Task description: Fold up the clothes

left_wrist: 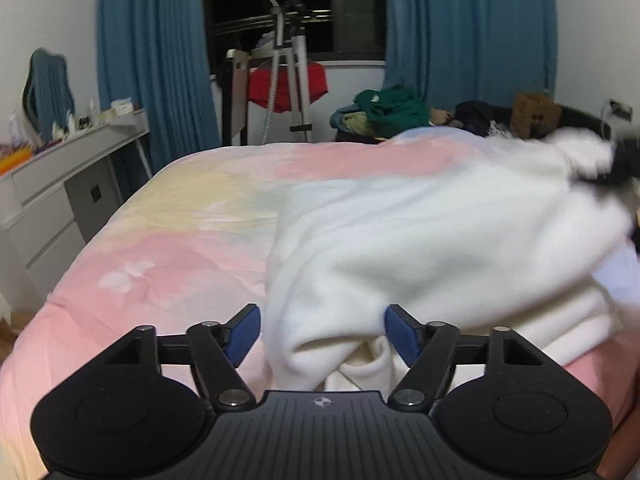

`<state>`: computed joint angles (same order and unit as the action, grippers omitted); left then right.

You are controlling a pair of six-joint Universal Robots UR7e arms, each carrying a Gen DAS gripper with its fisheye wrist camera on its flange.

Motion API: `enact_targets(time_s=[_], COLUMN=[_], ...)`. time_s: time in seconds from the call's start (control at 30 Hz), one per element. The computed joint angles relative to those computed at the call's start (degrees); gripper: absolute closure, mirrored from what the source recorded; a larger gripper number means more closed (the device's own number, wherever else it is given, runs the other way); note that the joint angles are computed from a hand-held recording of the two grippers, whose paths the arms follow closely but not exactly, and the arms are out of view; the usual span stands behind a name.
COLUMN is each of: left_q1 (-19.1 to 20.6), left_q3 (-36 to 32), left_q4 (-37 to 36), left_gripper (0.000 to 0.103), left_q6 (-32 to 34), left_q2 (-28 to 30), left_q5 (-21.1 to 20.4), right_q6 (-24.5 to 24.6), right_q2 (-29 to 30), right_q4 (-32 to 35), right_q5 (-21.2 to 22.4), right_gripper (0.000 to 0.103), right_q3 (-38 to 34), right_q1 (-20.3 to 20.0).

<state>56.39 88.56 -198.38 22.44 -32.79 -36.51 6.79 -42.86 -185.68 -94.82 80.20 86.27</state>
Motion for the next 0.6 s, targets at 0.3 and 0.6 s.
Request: enact_targets(time_s=[0.3,0.6], left_q1=[0.6,0.6], left_q3=[0.8,2.6], left_q4=[1.4,5.8], left_gripper=[0.03,0.03], left_q6=[-3.6,-9.0], left_q2=[-2.0,-4.6], left_q5=[-0.4,-1.3], right_q6=[3.2,-7.3], right_q2=[-1.0,-2.5], right_q4=[8.5,28.2], right_q5=[-0.2,-4.0], right_gripper=[0.056,0.019], right_q3=[-1.4,-8.1], right_q1=[-1.1,-0.4])
